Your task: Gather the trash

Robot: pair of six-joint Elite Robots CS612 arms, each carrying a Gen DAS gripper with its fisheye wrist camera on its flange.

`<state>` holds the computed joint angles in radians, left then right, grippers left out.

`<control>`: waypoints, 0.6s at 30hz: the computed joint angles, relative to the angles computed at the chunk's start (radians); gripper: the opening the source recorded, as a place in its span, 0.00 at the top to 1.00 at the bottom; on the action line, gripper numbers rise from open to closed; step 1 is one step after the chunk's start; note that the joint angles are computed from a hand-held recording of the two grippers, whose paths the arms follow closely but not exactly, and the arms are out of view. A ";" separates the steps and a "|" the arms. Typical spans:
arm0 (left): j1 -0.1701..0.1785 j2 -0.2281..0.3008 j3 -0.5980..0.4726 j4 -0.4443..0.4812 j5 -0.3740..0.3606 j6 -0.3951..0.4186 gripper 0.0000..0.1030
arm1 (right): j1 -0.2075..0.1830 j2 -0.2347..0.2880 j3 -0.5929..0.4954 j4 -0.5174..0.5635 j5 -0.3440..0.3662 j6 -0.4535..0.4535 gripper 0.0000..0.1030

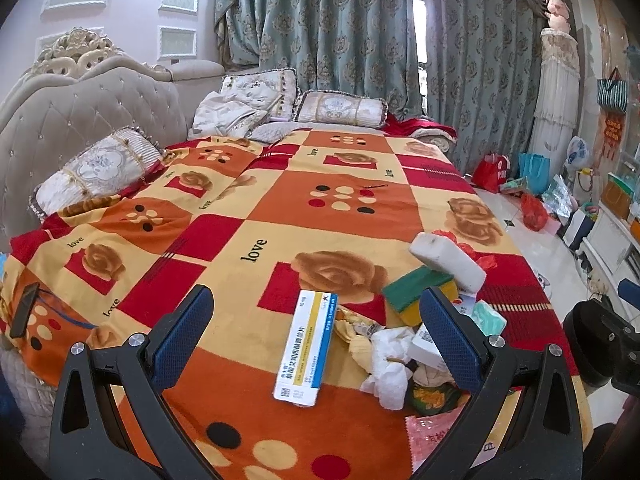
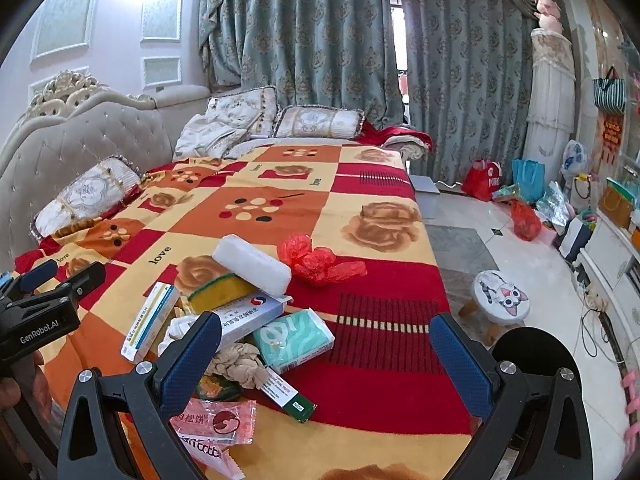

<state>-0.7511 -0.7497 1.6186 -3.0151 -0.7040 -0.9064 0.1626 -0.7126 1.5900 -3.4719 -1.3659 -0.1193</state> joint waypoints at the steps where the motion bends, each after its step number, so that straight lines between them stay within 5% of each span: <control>1: 0.002 -0.003 0.004 0.001 -0.002 0.000 0.00 | -0.001 0.000 0.000 0.001 0.002 0.000 0.00; 10: 0.026 -0.033 0.050 0.026 -0.081 -0.006 0.00 | -0.016 0.002 0.003 0.080 0.052 -0.051 0.01; 18: 0.051 -0.028 0.068 0.073 -0.206 -0.016 0.01 | -0.031 -0.009 0.000 0.377 0.305 -0.171 0.13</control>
